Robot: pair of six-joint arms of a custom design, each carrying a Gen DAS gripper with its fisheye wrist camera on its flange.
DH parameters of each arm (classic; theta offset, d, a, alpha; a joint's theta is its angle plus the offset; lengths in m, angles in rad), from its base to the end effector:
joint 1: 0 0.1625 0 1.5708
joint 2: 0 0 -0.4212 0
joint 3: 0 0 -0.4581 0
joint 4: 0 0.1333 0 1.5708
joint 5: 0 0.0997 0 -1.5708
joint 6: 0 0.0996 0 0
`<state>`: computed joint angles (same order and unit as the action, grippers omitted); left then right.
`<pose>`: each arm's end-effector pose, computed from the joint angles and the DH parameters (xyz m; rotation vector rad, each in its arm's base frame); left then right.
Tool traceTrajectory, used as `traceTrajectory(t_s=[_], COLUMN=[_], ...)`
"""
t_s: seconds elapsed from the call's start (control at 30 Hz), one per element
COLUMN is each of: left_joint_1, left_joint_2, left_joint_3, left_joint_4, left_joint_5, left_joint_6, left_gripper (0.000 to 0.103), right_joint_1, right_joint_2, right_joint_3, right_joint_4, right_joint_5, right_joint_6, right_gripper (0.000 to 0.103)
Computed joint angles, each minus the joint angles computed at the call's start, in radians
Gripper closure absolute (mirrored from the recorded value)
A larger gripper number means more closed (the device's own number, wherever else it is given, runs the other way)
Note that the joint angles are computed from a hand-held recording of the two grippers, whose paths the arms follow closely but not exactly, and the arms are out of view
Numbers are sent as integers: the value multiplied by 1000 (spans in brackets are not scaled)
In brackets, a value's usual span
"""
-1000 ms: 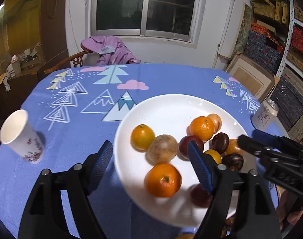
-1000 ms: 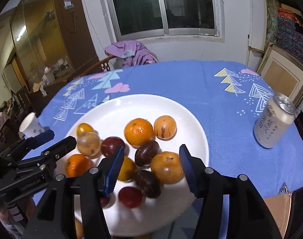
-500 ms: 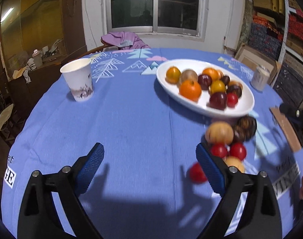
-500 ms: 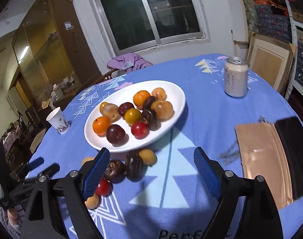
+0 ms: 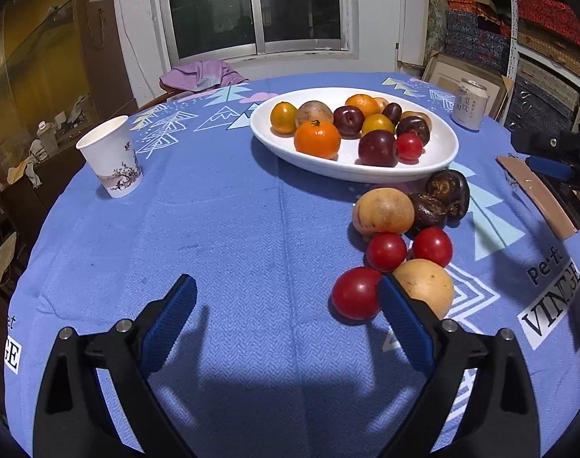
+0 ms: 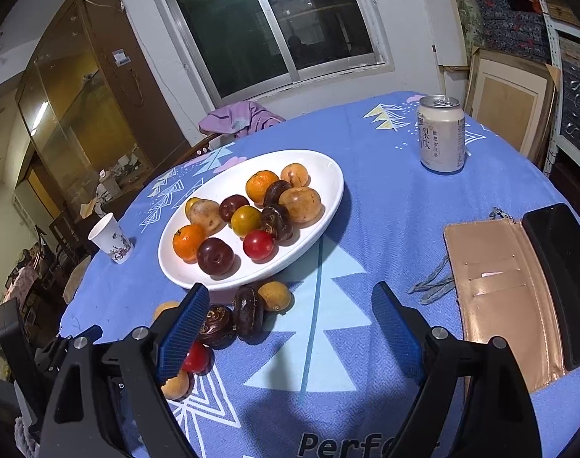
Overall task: Organize fruits
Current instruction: 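Return the left tool to the pile and grasp a red tomato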
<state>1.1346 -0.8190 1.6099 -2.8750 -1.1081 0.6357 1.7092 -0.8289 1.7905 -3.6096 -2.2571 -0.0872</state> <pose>-0.1517 -0.7462 0.1158 1.1756 2.2904 -0.6107 0.1608 -0.6458 0.1486 -0.2162 -2.2098 1.3169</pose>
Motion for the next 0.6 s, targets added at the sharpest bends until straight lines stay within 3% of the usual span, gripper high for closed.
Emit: traceTrajectory(t_s=[0.17, 0.27, 0.33, 0.43, 0.5, 0.6], left_joint_1=[-2, -11, 5, 26, 26, 9], left_joint_2=[5, 37, 44, 20, 0, 2], left_joint_3=[-5, -17, -67, -96, -73, -33], left_joint_4=[-4, -149, -77, 16, -8, -72], left_joint_5=[8, 108, 135, 69, 18, 26], left_joint_6=[8, 62, -36, -156, -134, -35], left_gripper=[7, 7, 8, 8, 8, 8], right_joint_1=[0, -3, -6, -4, -4, -3], right_joint_2=[1, 0, -4, -5, -5, -7], right_joint_3=[-2, -1, 3, 5, 5, 5], right_joint_4=[4, 2, 5, -1, -2, 8], right_joint_5=[-4, 0, 6, 9, 10, 10], right_joint_6=[5, 10, 19, 15, 12, 18], right_gripper=[15, 15, 15, 15, 15, 15])
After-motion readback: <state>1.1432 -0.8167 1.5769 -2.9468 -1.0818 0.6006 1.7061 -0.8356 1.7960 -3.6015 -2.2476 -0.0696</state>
